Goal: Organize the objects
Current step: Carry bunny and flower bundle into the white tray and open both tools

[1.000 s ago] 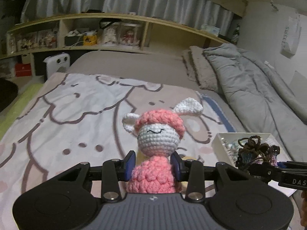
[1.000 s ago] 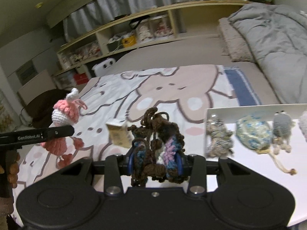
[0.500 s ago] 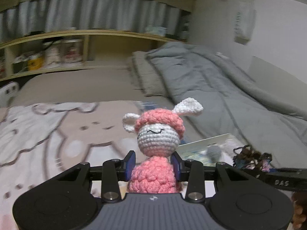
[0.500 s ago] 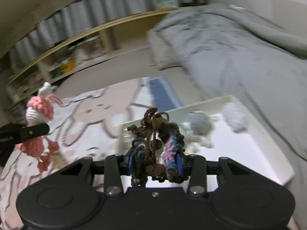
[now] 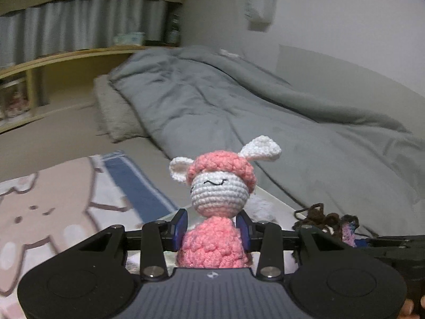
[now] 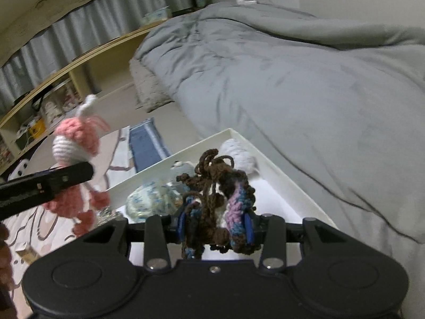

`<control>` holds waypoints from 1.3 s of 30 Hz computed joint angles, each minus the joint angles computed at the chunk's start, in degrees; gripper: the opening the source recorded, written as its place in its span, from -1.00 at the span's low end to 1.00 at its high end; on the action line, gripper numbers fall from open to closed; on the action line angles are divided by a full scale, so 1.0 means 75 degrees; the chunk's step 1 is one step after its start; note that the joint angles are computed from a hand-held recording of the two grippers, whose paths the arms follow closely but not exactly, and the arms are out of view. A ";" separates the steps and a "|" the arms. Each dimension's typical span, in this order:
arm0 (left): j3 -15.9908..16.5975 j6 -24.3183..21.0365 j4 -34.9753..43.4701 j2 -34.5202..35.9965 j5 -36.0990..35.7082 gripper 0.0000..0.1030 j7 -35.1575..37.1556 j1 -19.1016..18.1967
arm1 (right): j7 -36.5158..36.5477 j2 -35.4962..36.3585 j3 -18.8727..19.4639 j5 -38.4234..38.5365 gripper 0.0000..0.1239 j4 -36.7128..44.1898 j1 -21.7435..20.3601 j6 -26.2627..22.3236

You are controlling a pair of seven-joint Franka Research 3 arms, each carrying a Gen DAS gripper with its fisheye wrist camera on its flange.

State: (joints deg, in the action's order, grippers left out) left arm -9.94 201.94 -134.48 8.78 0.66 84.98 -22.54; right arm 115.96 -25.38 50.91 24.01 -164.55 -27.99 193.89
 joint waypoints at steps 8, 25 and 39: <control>-0.1051 -0.1011 0.1479 0.1292 0.2483 -0.20 -0.0753 0.1005 | 0.0302 0.0512 -0.0344 0.0612 -0.33 -0.0076 0.0014 0.0211; -0.2532 -0.2039 0.2303 0.2297 0.3051 0.23 -0.0915 0.2292 | -0.0683 0.1345 -0.0062 0.2101 -0.19 0.0337 -0.0348 0.0120; -0.2745 -0.2096 0.1594 0.1566 0.2865 0.21 -0.1025 0.2743 | 0.0489 0.0181 0.0902 0.1318 0.24 0.0192 -0.1273 -0.0679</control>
State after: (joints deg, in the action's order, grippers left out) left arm -30.53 186.21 -122.52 20.52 22.15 77.29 -1.97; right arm 119.62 -24.02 57.67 33.89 -163.11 -37.54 188.80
